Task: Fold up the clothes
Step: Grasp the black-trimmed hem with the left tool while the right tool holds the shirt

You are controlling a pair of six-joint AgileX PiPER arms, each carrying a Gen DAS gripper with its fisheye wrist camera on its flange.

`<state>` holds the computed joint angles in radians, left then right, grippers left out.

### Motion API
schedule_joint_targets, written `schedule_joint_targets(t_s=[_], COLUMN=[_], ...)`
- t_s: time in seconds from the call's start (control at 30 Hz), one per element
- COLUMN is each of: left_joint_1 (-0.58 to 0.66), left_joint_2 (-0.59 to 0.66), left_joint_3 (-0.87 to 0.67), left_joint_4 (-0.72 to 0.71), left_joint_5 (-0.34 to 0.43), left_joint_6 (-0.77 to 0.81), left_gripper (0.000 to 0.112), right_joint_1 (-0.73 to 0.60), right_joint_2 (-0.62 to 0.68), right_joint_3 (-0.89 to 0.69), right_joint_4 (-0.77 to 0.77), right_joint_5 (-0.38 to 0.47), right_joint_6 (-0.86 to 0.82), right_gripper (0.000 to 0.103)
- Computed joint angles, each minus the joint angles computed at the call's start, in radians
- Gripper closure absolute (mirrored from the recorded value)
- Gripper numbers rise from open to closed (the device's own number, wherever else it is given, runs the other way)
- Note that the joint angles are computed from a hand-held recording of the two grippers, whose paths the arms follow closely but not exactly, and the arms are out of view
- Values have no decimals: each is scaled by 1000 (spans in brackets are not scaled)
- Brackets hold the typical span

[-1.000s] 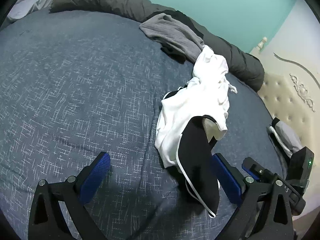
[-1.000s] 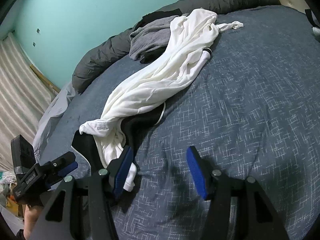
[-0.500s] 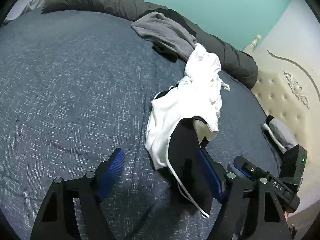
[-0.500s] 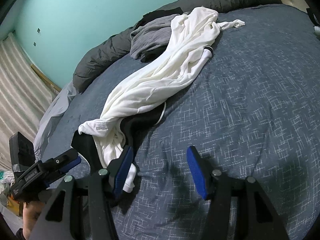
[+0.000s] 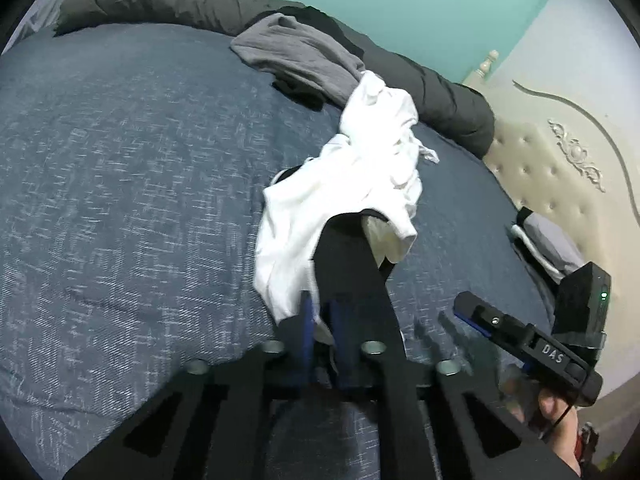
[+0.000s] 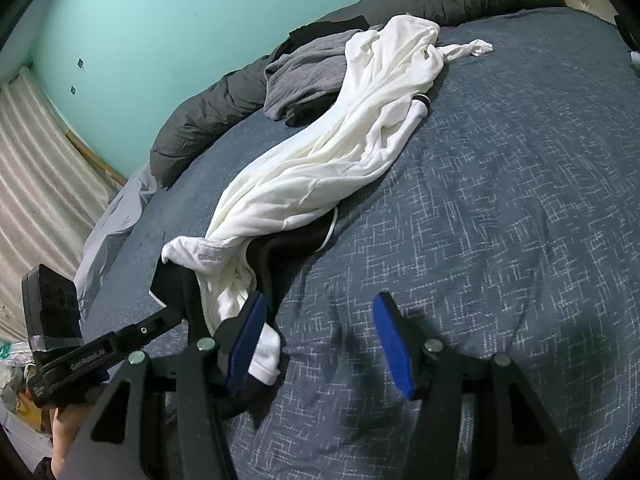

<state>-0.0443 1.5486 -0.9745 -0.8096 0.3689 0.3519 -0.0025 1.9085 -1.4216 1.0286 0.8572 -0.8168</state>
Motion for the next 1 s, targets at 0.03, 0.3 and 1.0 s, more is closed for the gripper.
schedule_joint_targets(t_s=[0.03,0.3,1.0], left_joint_1=[1,-80,16], left_joint_2=[0,-51,-95], left_joint_3=[1,-41,-95], left_joint_4=[-17,51,319], left_joint_5=[-2,36,114], left_joint_6=[20,-57,-380], left_gripper=[111,111,53], right_joint_1=[-1,-38,-108], right_joint_2=[1,4,40], right_joint_3=[0,-14,-69], right_joint_4=[3,29,56], right_joint_5=[0,6,37], right_joint_6=[-3,-10,34], right_gripper=[46,46,46])
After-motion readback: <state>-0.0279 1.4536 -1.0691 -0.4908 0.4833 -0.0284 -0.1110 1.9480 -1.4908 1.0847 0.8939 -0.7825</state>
